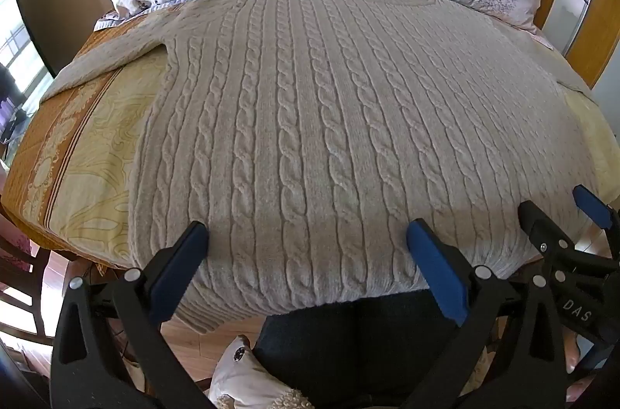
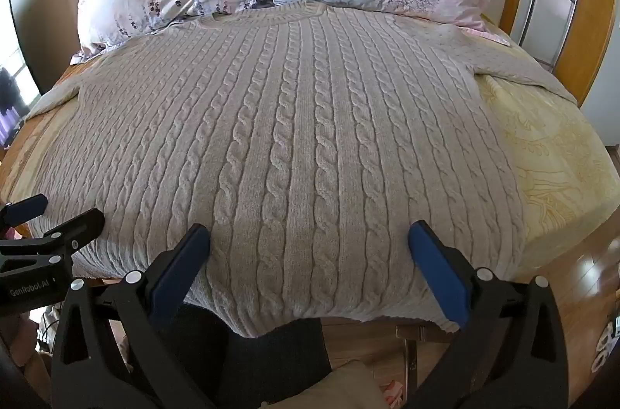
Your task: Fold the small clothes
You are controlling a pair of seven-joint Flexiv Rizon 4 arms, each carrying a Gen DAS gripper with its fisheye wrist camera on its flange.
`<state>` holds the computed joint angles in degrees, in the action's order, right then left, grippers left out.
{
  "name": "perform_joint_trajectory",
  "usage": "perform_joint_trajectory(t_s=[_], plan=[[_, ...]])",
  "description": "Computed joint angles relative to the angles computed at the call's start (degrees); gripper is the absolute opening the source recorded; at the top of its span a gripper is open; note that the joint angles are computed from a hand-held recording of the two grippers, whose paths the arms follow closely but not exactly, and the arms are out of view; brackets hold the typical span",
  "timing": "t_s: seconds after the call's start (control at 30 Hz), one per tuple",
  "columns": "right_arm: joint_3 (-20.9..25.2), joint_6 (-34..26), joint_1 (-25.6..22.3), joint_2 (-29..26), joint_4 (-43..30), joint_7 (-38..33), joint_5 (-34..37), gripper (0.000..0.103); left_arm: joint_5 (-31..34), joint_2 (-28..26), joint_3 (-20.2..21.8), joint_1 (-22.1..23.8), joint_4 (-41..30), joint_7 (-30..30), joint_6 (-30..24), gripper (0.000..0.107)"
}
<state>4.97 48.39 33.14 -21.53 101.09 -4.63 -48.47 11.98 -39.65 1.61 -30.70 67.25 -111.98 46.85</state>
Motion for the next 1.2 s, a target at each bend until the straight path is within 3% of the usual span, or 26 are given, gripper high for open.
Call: perform_joint_trajectory(t_s=[1.2], plan=[[-0.03, -0.07, 0.05, -0.14, -0.13, -0.14, 0.01, 0.102, 0.04, 0.02, -0.03, 0.03, 0.1, -0.07, 0.26, 0.101]])
